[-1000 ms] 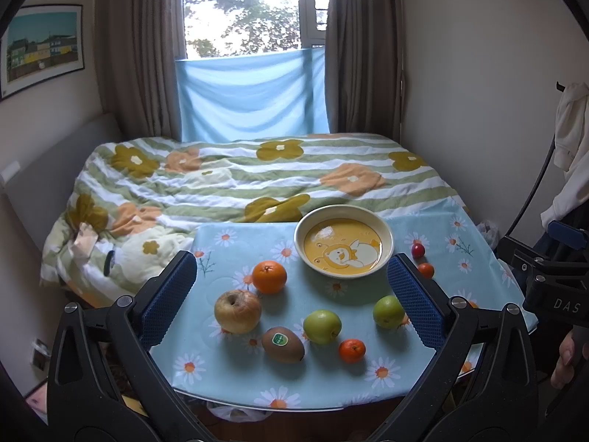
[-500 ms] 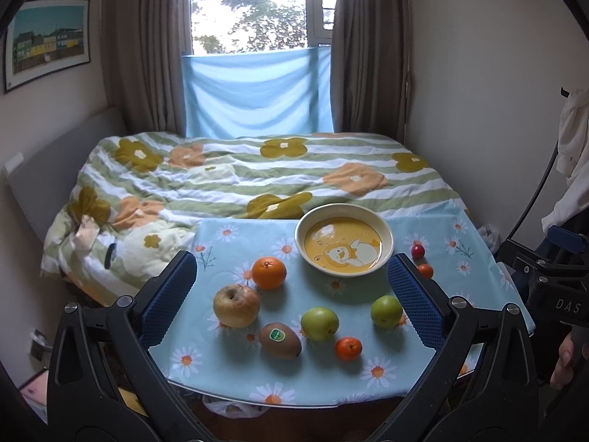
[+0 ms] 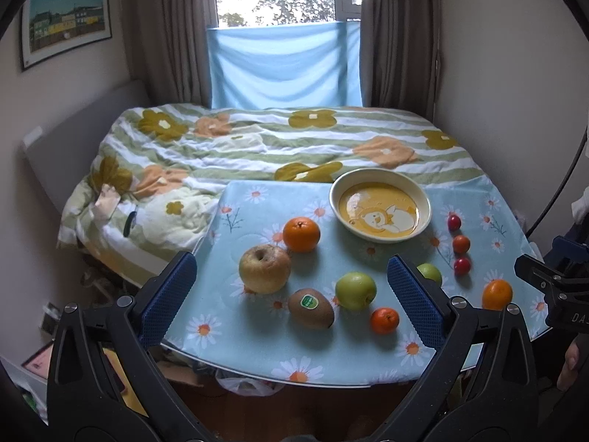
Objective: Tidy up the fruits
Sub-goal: 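Grasp the wrinkled apple with the left tool while the right tool grasps a green apple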
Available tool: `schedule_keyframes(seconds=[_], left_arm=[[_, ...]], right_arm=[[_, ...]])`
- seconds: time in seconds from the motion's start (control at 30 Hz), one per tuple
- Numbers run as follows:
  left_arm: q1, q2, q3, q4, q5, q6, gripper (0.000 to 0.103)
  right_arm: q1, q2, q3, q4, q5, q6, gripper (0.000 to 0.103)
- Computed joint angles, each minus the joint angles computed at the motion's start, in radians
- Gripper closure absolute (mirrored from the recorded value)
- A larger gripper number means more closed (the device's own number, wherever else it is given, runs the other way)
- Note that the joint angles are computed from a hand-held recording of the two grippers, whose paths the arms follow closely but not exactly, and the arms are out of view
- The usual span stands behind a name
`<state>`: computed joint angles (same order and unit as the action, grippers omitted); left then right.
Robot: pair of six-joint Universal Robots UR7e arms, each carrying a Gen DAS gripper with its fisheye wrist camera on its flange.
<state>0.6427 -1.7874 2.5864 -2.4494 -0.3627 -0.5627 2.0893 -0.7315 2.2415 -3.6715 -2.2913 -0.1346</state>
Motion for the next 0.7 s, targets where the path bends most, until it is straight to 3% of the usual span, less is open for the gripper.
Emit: schedule_keyframes(seconds=[0.13,0.37,0.53,0.7], left_arm=[[0.102,0.044,0.002,-0.205,-0.044,0.18,0.0],[0.326,0.173,-0.069,-0.506,-0.213,0.489,0.0],[0.467,0.25,-0.147,-0.568,-0.338,0.645,0.0],[0.562,0.308,-0.219,-0.562,-0.433,0.732,0.0]], right_arm=[[-0.022,0.04,-0.015,0.014,0.036,0.019,0.0],[-0.037,0.144,-0.083,0.027,0.055,0.063,0.0],[-0.041,0.219,-0.157,0.056,0.05,0.082,0.0],[-0.045,0.275,-0.222,0.089,0.059,0.105,0.0]])
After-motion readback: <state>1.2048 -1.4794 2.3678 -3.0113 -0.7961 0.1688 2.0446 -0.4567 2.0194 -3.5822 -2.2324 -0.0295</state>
